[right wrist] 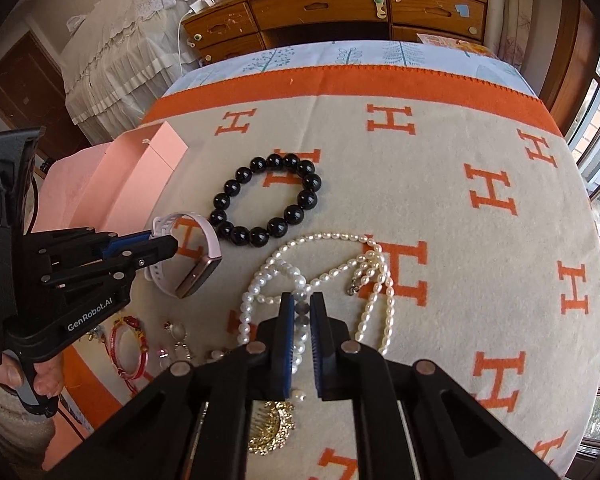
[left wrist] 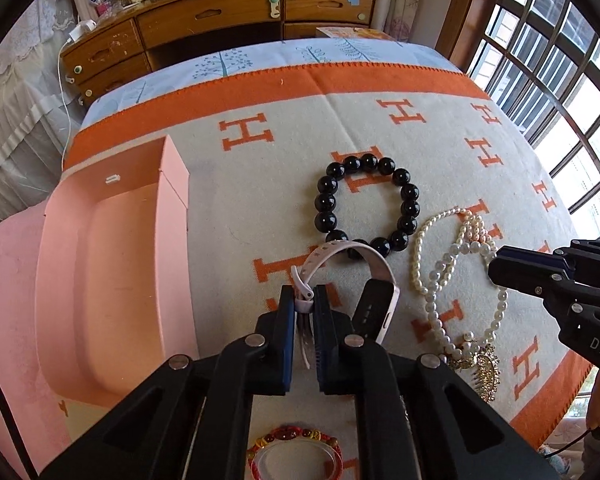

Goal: Organize jewelry
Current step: 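Carry the watch into the pink box and open the left tool while the right tool drops the pearls in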

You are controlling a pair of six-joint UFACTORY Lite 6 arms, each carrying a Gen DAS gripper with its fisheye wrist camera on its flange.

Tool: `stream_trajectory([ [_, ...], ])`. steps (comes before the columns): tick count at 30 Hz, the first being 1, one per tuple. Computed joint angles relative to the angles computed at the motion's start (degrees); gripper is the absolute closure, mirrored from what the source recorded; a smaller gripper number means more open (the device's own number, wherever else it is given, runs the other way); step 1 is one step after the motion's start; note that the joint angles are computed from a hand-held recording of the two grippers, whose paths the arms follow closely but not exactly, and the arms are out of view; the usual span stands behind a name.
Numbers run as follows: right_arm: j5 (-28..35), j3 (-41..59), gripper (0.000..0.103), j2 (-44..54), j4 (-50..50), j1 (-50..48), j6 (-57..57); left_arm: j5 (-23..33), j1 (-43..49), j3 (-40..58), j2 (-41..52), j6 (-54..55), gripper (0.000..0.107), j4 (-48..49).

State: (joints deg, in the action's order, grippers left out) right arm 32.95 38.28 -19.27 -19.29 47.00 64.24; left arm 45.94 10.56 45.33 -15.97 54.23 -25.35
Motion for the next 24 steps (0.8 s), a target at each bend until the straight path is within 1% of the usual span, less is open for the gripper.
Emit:
stream_trajectory([
  [3,4.42,3.57,0.095,-1.13,-3.42,3.96,4.25,4.73,4.74,1.51,-3.48,3.76,0.101,-2.76],
  [7,10.65,12.21,0.095,2.00,-8.35,9.56,8.88,12.18,12.56,6.17,-5.65,8.70,0.101,-5.81],
  [10,14.91,20.13,0.095,5.65,-10.88,12.35,9.61,17.15,19.06,11.76,-4.74,12.01,0.101,-8.07],
  [13,17.07,29.05,0.095,10.82,-12.17,13.20,8.12,20.17,24.73,18.65,-1.25,14.10,0.101,-9.73],
  [16,17.91,39.11,0.095,17.47,-11.59,12.87,4.54,20.75,28.13,24.64,2.99,14.50,0.101,-9.89],
  [19,17.66,49.84,0.095,25.48,-9.92,11.72,-0.01,19.75,30.41,28.45,6.52,15.25,0.101,-9.71],
  [24,14.44,66.90,0.095,39.78,-3.39,8.11,-8.10,17.85,32.77,34.86,14.37,14.73,0.101,-9.17],
])
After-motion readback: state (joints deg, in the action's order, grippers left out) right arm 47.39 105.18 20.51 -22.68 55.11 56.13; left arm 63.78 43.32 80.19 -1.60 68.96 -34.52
